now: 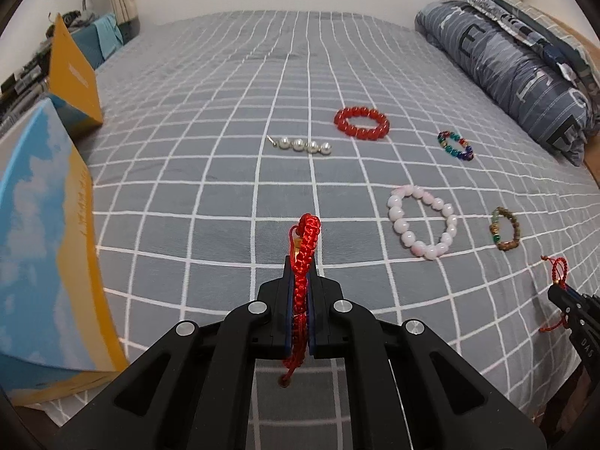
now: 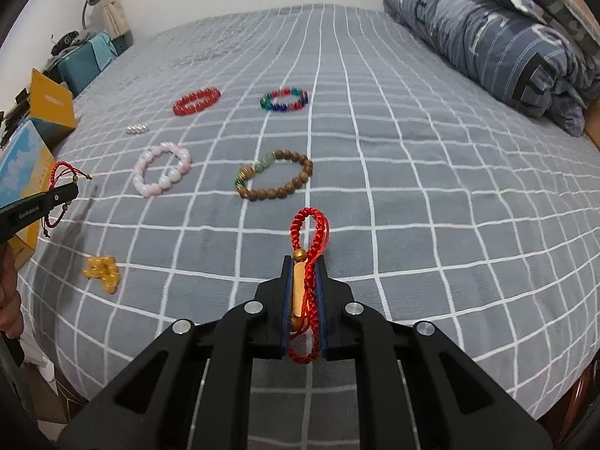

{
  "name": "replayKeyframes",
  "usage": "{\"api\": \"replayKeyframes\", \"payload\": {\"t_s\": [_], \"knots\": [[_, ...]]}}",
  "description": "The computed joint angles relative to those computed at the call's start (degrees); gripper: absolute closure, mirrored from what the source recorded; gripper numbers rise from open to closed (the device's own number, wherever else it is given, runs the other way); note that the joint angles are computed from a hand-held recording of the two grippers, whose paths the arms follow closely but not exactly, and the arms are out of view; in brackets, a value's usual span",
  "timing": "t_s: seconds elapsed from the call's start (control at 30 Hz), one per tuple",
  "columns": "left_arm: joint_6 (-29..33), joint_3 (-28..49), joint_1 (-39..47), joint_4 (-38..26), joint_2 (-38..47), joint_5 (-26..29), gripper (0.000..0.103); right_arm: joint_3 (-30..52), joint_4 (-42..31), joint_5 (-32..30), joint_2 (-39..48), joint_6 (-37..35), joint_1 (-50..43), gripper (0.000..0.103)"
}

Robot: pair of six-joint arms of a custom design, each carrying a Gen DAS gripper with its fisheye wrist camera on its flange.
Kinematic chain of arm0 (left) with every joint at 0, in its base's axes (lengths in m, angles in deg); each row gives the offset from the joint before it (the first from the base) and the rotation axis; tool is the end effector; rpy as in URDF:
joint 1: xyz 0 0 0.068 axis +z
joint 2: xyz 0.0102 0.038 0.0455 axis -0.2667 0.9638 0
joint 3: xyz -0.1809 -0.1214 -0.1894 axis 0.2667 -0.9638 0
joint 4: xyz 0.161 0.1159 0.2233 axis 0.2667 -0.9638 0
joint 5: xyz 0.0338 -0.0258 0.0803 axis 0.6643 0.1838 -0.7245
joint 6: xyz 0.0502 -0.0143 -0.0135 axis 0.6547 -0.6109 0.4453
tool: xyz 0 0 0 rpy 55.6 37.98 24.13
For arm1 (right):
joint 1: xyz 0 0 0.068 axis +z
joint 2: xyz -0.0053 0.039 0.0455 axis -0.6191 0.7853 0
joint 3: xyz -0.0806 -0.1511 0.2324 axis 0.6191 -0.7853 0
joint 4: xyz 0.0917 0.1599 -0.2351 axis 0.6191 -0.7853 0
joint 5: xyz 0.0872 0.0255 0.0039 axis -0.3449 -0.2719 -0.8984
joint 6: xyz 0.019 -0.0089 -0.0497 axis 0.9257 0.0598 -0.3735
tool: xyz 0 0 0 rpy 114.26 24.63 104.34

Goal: Organize jewelry
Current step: 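Carry both red cord bracelets over the white cardboard box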

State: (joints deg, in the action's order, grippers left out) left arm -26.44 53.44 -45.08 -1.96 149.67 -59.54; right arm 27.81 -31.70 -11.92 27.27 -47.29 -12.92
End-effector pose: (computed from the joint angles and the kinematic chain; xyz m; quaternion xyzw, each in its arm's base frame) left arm 0.3226 -0.1764 0.0832 0.0880 0.9455 -0.0421 0.3107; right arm 0.2027 0.0825 0.0681 0.0906 0.9419 -0.0159 0.3229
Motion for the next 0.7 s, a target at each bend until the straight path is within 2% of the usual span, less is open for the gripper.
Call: {"api": "replayKeyframes", "payload": {"t_s": [0.3, 0.43, 0.7], "knots": [[-0.2, -8.2, -2.4, -0.3, -13.0, -2.7, 0.099, -0.9, -11.9, 8.8, -14.6, 4.3, 8.9, 0.093], [-0.9, -11.7, -3.8, -1.7, -19.8, -4.0, 0.099, -0.6, -19.4, 13.5, -21.6, 8.3, 14.6, 0.093], [-3.2, -15.9, -6.1, -7.2, -31.0, -6.1, 0.099, 2.8, -33.2, 21.4, -30.3, 14.3, 24.1, 0.093]]}}
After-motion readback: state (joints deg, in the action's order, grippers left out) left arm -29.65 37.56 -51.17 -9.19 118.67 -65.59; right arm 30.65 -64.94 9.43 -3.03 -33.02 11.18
